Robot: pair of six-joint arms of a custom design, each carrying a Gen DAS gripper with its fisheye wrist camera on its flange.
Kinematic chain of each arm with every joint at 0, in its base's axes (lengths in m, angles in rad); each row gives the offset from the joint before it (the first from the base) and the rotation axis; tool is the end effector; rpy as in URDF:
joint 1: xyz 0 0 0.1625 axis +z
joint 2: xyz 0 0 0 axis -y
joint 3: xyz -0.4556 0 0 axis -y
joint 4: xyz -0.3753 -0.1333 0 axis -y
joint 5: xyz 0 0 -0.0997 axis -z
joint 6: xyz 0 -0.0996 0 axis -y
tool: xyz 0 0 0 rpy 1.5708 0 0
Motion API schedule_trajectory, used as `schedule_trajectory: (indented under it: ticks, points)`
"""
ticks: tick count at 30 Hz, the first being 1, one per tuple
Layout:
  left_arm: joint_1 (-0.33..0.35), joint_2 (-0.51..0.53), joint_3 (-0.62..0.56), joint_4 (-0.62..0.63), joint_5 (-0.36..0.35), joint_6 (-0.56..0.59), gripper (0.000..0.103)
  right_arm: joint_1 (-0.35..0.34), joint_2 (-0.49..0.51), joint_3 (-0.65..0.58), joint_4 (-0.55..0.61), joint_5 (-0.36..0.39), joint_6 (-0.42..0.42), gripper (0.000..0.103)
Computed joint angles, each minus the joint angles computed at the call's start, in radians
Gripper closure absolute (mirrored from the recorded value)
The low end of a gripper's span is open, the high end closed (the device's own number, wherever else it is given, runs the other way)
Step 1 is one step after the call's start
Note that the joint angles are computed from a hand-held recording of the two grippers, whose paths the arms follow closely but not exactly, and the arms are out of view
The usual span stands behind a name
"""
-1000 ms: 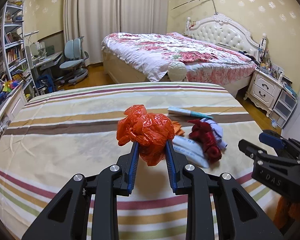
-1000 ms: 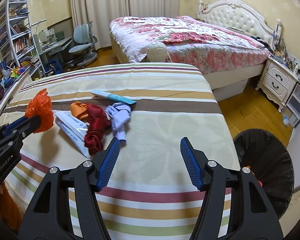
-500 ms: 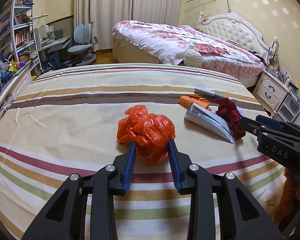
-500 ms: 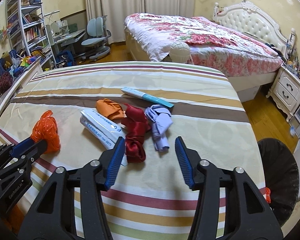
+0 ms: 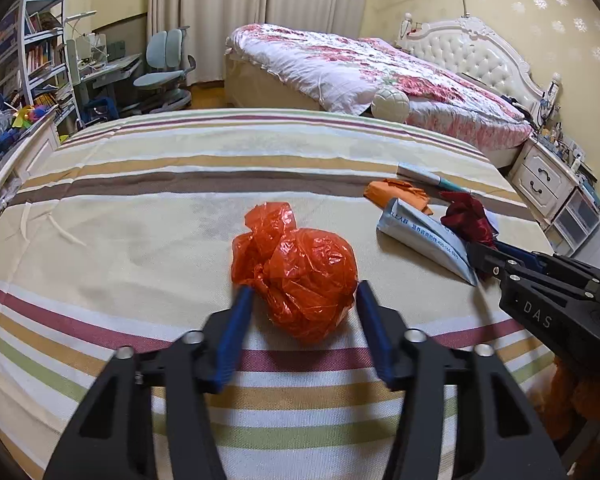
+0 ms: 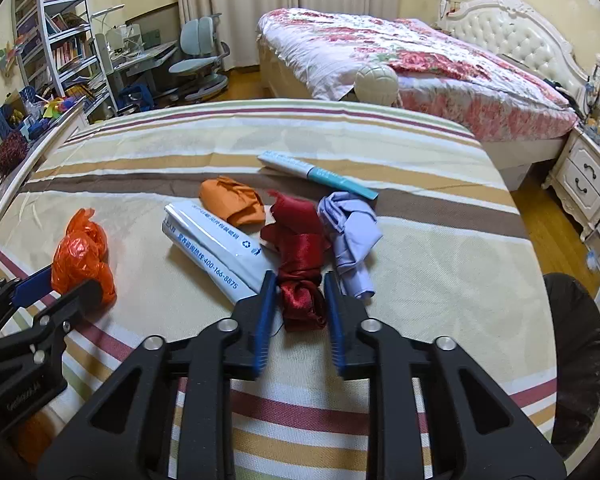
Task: Collect trash
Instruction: 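Grasp the orange-red plastic bag with the left gripper while the right gripper grasps the dark red ribbon, then carry the red bag with the left gripper while the right gripper carries the ribbon over the bin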
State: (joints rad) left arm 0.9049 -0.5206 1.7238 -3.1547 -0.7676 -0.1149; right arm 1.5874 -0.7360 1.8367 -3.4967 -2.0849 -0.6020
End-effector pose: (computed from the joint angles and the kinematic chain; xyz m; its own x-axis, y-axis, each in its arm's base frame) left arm -0.2394 -0.6365 0.0117 -0.7723 0.1336 -0.6211 0.4882 0.7503 -0.4457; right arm 0.0949 -0.6375 0.1482 -0.7161 -0.0983 0.6910 -0.5057 0.7554 -0.4166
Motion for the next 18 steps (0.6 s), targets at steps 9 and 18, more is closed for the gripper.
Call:
schedule_trajectory:
  ticks: [9, 18]
  points:
    - [-0.005, -0.004, 0.017, -0.015, -0.01, 0.016, 0.071, 0.003, -0.009, 0.022, 0.004, 0.005, -0.007, 0.083]
    - [-0.016, -0.009, 0.035, -0.025, 0.0, 0.014, 0.071, 0.006, -0.032, 0.089, -0.017, 0.025, -0.004, 0.083]
